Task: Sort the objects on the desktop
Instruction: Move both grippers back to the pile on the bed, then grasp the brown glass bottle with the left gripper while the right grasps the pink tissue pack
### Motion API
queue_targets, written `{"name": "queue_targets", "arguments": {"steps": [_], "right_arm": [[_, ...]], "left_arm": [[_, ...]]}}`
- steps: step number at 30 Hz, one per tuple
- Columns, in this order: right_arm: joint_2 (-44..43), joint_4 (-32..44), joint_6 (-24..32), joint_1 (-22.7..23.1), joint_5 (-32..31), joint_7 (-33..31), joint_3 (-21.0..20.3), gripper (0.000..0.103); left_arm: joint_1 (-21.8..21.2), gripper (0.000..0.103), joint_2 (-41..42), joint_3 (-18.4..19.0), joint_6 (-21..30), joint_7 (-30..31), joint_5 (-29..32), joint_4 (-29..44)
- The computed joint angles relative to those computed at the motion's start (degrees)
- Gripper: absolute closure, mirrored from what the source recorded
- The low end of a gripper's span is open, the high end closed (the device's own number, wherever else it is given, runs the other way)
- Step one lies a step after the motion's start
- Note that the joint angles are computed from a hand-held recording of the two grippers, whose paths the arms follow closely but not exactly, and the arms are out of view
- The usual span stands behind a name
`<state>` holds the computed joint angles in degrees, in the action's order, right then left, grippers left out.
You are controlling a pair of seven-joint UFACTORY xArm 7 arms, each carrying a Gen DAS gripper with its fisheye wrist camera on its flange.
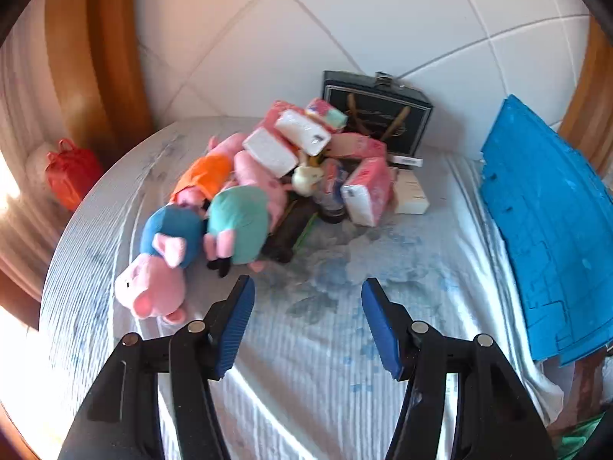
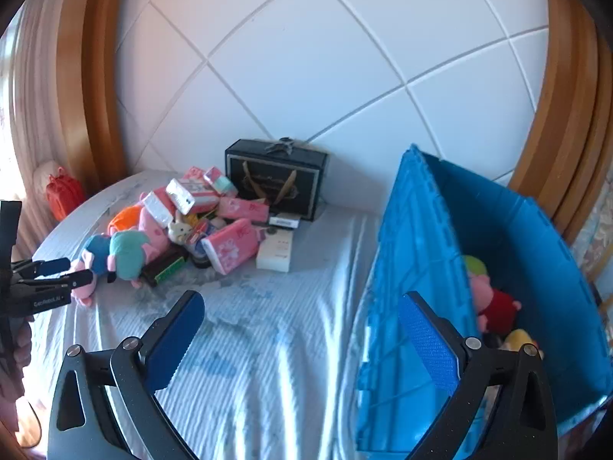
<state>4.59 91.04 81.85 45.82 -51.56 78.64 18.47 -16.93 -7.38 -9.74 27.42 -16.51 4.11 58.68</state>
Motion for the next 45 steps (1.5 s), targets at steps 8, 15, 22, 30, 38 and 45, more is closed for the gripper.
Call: {"name": "queue_targets", "arguments": {"steps": [8, 15, 22, 30, 38, 45], "right_arm": [[9.03, 2.19, -10.21, 0.15, 6.27, 4.29, -4.01, 0.0], [12.91, 2.36, -15.53, -0.78, 12.2, 3.17, -7.16, 0.0], [15.11, 1.98, -18.87, -3.23, 16.66, 0.38, -9.68, 0.0], [17.35, -0.06, -25.62, -7.5, 19.69, 1.25, -11.98, 0.0], [28.14, 10.35, -28.08, -9.41, 25.9, -6.98, -14.03, 0.0], [41.93, 30.78, -25.22, -8.58, 30.54, -14.72, -17.01, 0.0]], "left_arm": [[5.57, 0.046, 1.66, 4.86, -2.12, 4.53, -2.38, -4.38], [4.92, 0.046, 8.8, 3.81, -4.1, 12.2, -7.05, -0.54], [1.99, 0.046, 23.45, 0.5, 0.42, 20.48, -11.74, 15.15], [-3.46, 0.046, 44.22, 2.96, 9.96, 18.17, -3.72, 40.91], [-6.85, 0.046, 58.52, 6.15, 19.12, 12.69, -0.41, 60.96], [-2.12, 0.05, 62.12, -0.37, 23.28, 16.22, -11.77, 65.68]]}}
